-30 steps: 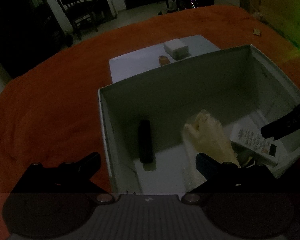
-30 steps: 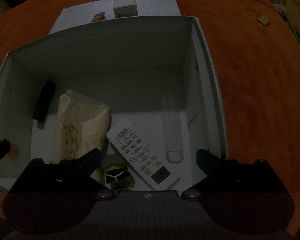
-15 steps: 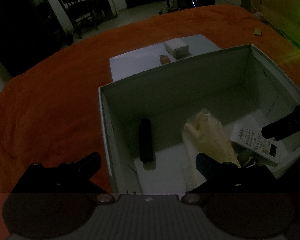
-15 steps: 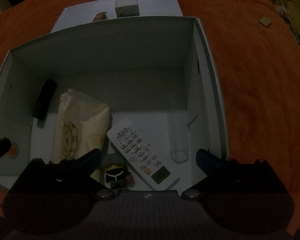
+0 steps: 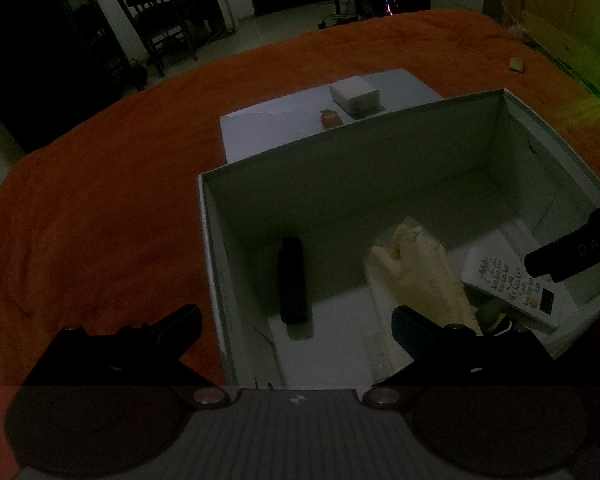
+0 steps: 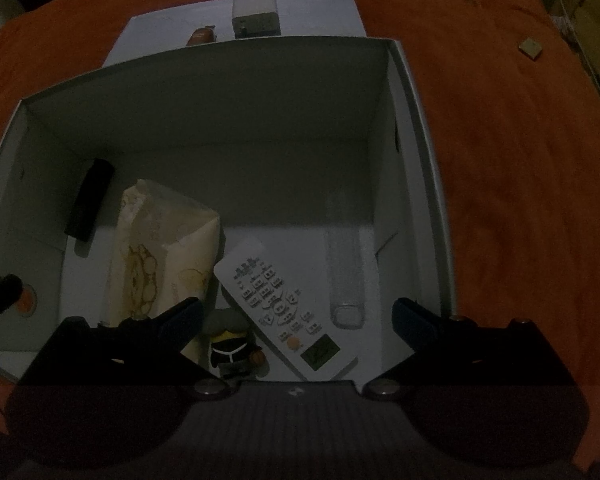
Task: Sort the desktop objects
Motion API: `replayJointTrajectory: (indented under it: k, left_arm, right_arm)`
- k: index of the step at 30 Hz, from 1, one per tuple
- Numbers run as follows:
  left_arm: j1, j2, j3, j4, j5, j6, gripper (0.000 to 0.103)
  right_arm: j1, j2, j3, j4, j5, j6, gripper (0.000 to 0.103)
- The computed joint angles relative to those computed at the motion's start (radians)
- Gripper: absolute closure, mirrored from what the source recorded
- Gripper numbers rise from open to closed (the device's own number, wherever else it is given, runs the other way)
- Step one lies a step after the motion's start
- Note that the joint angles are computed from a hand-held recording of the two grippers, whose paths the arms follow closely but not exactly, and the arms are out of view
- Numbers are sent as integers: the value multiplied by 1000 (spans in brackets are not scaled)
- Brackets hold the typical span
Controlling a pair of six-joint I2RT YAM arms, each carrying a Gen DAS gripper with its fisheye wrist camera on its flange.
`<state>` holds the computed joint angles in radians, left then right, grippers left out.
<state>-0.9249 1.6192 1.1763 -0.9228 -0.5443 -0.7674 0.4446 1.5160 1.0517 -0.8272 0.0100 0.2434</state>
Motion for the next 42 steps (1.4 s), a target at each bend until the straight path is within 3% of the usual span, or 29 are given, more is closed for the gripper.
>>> replayJointTrajectory:
  k: [42]
  left_arm:
    - [-7,7,2,3,6,6,0]
  right_arm:
    - [8,-4,-17,15,0,-31,0]
